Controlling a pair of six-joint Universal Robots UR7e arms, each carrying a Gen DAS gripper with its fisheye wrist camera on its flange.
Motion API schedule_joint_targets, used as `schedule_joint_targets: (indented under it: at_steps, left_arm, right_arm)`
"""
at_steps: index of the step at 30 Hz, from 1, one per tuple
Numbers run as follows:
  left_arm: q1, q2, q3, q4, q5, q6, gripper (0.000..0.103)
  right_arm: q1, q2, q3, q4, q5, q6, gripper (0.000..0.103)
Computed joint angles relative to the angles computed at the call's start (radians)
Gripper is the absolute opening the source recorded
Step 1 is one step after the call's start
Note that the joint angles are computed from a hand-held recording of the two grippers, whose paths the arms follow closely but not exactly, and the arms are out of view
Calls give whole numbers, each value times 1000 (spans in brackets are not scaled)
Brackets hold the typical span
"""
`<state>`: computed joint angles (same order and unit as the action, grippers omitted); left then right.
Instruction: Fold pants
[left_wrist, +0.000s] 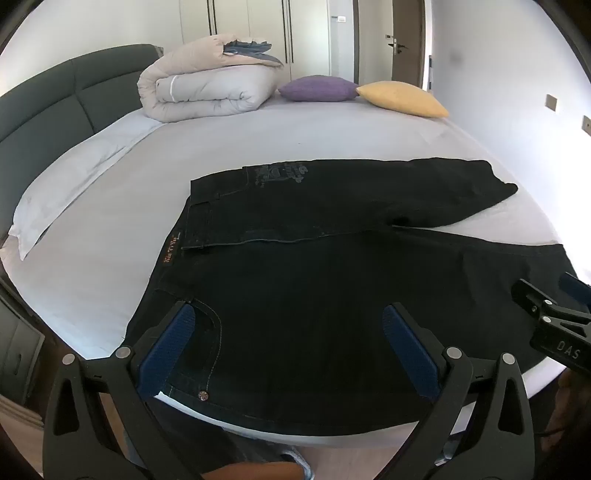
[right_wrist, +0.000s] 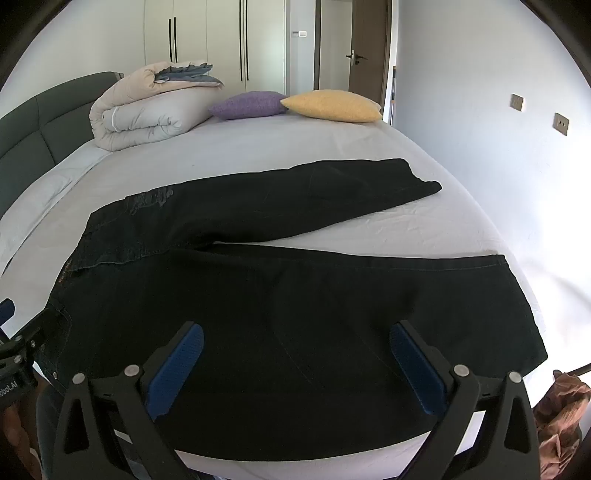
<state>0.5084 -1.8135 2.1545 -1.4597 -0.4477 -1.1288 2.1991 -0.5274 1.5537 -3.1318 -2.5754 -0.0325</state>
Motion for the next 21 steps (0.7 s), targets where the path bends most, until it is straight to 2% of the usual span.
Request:
schedule_joint_targets:
  at_steps: [16,21]
  left_arm:
    - [-3,-9,16,-12,-12,-10,103]
    - [18,-16,27,-59,-5,32,103]
  right_arm:
    - [-4,1,3,-7,2,-14,103]
    - [-1,3,5,-5,2,-9,103]
